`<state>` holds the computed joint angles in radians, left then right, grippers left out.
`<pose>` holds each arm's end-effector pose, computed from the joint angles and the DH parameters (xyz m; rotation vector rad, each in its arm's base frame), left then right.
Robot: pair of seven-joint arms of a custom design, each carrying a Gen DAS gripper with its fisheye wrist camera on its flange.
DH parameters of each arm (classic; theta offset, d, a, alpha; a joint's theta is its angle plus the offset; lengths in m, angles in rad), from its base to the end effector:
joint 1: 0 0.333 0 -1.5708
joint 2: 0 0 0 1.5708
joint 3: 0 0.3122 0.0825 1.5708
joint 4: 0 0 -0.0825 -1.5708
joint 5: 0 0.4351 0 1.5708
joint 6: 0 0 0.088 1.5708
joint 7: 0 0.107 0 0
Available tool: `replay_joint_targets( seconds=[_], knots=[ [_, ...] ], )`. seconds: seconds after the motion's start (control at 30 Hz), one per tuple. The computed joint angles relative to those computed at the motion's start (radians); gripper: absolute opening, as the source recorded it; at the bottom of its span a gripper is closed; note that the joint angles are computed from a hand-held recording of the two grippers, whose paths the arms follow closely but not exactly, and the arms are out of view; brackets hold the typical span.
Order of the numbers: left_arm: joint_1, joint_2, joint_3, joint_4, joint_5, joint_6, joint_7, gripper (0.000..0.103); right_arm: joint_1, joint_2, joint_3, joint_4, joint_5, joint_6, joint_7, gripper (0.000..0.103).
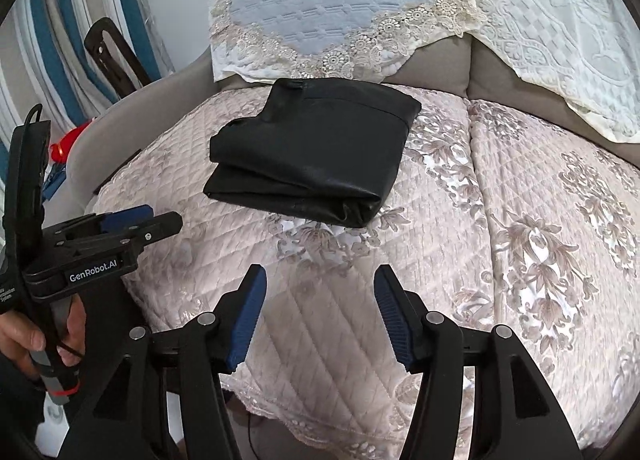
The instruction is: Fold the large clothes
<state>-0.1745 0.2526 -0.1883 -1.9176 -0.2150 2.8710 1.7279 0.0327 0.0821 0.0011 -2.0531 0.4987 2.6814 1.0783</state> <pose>0.6603 -0.2294 0.4136 -1.5844 2.1723 -0.9120 0.6484 0.0069 0.4254 -1.9249 1.6756 -0.3617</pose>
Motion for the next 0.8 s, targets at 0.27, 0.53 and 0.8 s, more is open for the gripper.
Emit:
replay_joint_targets(
  seconds=[0.27,0.53,0.8],
  knots=[
    [-0.004,-0.003,0.002,-0.009,0.012,-0.007,-0.01,0.057,0.002,-0.001,0.0,-0.001,-0.003,-0.008,0.005,0.057],
    [-0.016,-0.007,0.015,-0.012,0.039,-0.007,-0.041,0.057,0.003,-0.002,0.0,-0.002,-0.003,-0.015,0.007,0.057],
    [-0.015,-0.009,0.014,-0.018,0.058,-0.007,-0.055,0.057,0.004,-0.003,0.001,-0.003,0.003,-0.013,-0.001,0.057]
  ],
)
